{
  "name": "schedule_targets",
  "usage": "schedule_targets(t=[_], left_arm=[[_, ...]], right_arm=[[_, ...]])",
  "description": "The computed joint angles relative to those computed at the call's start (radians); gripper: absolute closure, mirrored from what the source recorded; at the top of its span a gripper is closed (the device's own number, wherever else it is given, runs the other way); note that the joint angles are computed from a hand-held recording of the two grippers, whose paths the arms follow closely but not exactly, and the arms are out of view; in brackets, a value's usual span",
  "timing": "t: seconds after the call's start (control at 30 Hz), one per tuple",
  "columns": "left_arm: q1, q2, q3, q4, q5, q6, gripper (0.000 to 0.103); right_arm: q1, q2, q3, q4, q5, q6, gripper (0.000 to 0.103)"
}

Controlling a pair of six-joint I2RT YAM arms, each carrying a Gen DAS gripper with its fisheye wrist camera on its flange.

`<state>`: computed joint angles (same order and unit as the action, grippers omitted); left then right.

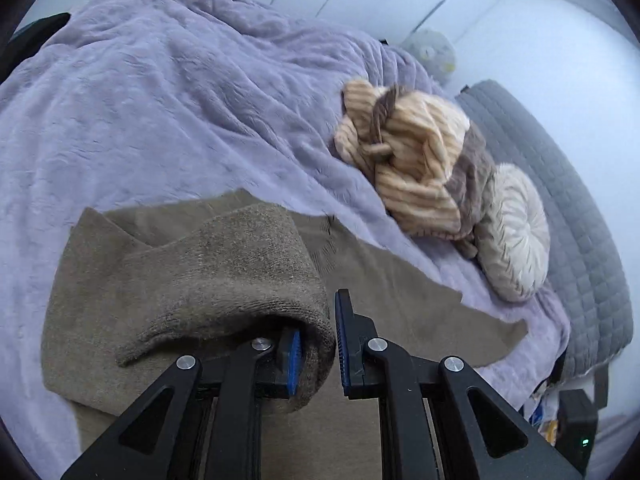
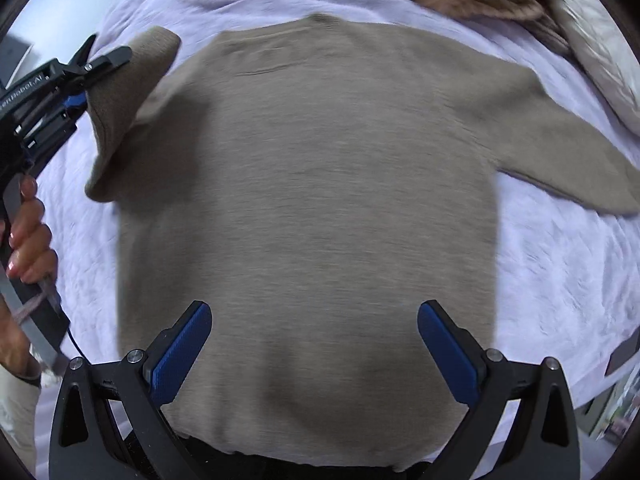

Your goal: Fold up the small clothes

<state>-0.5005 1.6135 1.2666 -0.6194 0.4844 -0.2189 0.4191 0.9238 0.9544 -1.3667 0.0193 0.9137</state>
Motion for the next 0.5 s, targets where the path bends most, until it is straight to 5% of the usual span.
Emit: schedule_targets(t=[0.23, 0.27, 0.33, 0.5], left_arm=[[-0.171, 0.009, -0.057, -0.057, -0.199, 0.006, 0.085], [-0.167, -0.01, -0.065, -0.074, -0.21, 0.015, 0.078], [-0.156, -0.069, -0.091, -0.104, -0.268, 0.019, 0.032], [-0.01, -0.224, -0.171, -0.163, -0.383, 0.084, 0.031]], right_arm=[[-0.447, -0.132, -0.114, -0.064, -0.102, -0.322, 0.0], [-0.491, -0.128, -0.118, -0.06, -0.112, -0.364, 0.0], [-0.539, -0.105, -0.12, -0.039, -0.124, -0.42, 0.0], [-0.423, 0.025, -0.067, 0.082, -0.071, -0.423, 0.0]])
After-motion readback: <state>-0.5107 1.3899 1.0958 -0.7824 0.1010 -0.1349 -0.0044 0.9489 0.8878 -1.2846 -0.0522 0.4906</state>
